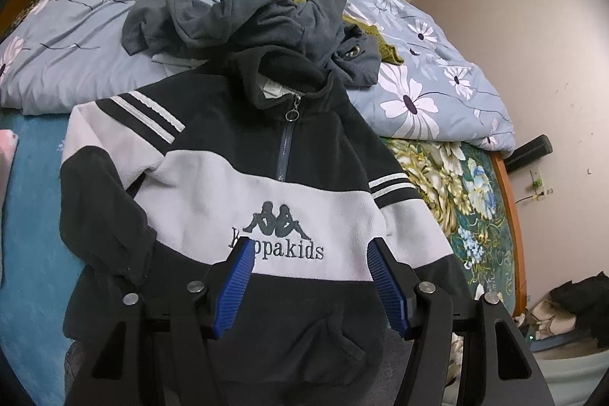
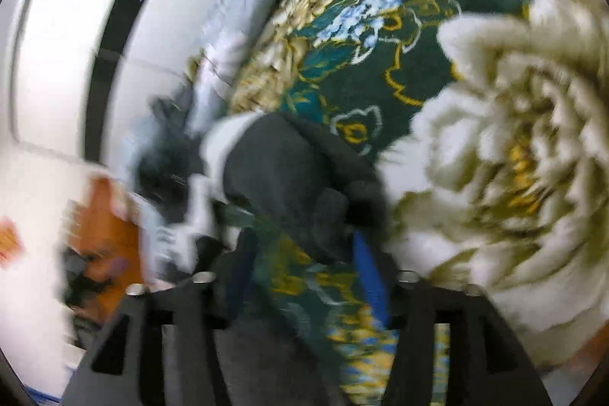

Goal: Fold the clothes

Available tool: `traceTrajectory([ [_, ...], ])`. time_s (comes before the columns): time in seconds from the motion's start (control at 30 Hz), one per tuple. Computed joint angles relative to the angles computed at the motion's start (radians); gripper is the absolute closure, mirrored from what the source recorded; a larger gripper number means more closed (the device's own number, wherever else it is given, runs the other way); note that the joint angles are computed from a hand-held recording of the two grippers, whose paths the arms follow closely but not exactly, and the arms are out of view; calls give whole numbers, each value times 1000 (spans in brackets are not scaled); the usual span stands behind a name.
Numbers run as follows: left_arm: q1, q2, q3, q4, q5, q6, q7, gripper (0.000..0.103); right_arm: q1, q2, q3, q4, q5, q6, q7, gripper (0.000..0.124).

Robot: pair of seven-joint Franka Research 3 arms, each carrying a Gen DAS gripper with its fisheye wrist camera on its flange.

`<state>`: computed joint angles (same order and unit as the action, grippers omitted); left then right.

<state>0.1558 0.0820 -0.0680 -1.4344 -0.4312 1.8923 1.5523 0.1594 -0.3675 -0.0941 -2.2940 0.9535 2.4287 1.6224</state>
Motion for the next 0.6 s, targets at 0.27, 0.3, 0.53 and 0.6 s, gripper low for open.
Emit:
traceTrajectory([
  [0.27,-5,8,-4,12,11,-7,-6,37,30,42,-36,-67,625,107,-70,66],
  [0.3,-5,9,-5,13,15,-8,-9,37,27,46,-24,-70,667,133,-58,64],
  [0.53,-7,20,-9,17,28,-27,-10,37,9,84,46,-27,580,300,180,78],
  [0.6,-6,20,-9,17,28,-26,-10,37,-7,103,54,2,364,299,305,100],
])
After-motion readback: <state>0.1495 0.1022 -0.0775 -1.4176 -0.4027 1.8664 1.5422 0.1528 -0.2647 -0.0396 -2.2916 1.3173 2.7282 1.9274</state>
